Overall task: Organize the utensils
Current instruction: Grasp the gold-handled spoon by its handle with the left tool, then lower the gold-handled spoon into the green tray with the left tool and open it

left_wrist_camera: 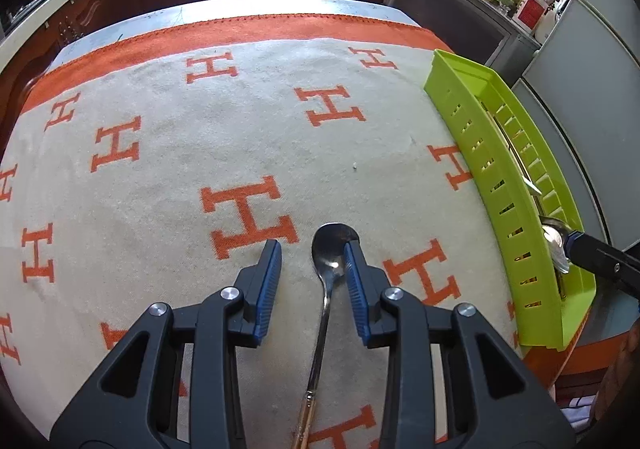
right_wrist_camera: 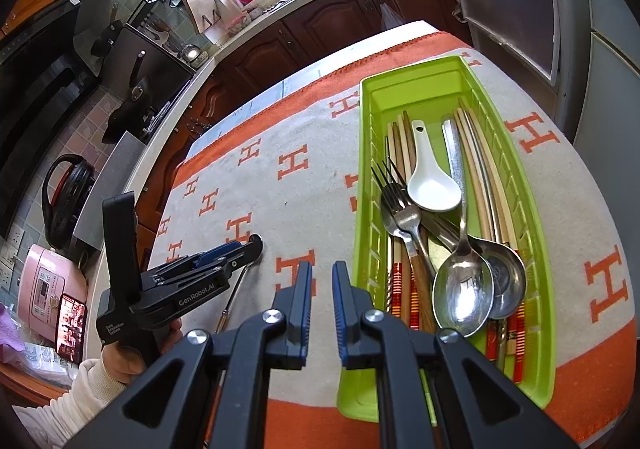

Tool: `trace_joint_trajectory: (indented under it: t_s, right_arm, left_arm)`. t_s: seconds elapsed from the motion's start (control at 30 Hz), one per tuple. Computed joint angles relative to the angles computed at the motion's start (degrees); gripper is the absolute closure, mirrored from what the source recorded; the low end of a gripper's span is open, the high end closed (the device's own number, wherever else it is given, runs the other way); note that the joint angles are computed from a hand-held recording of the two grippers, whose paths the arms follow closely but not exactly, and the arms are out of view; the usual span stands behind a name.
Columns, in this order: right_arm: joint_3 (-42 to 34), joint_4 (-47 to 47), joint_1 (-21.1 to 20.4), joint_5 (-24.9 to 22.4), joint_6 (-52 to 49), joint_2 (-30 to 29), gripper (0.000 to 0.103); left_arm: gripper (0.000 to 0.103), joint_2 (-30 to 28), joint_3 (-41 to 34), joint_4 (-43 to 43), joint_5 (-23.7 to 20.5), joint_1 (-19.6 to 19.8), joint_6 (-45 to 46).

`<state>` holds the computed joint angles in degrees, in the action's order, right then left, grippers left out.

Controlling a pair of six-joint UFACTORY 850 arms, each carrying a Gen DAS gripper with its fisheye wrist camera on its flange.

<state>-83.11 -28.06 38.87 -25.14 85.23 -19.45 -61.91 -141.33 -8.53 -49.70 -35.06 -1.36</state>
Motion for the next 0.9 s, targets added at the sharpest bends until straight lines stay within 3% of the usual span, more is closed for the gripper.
trace_joint_trajectory:
  t_s: [0.23,0.27,0.37,0.4,0.43,0.63,0.73,0.9]
  right_arm:
    - [-0.9,1.6,0.0,-0.7,-1.4,-0.8,0.093]
    - [-0.9,1.7,0.0,-0.8,-1.4,-0.9,0.093]
    - [-0.9,1.7,0.0,-0.9,-1.4,-0.9,0.093]
    - [-1.0,1.5,0.0,-1.1,-1.2,-0.9,0.093]
    - [-0.9,1.4,0.0,-1.0,-1.1,-0.8,0.093]
    - [-0.4,1.4,-0.1,-0.8,-0.7,-0.7,0.093]
    - [-0.2,0.9,-0.1,-0.7,-0.2,-0.4,0.093]
    - [0.5,0.5,-0.2,-0.3,0.7,0.1,0.093]
  left_arm:
    - [0.075,2.2,4.5,5.8,3.9,-2.1,3.5]
    - [0.082,2.3,4.7,6.0,4.1,-2.3,4.3]
    - [0.086,2.3,4.7,5.7,4.5,-2.6,5.3]
    - [0.096,2.6,5.3,5.2,4.9,-2.6,5.6]
    - [0.099,3.1,6.1,3.6,5.9,-2.4,6.3]
    - [0.102,3.2,6.1,4.8,5.9,-2.7,2.3]
    - [0.102,2.1,3.9,6.3,4.1,-2.9,-0.7]
    - [0.102,-1.3,-3.2,8.4,-2.7,-3.2,-5.7]
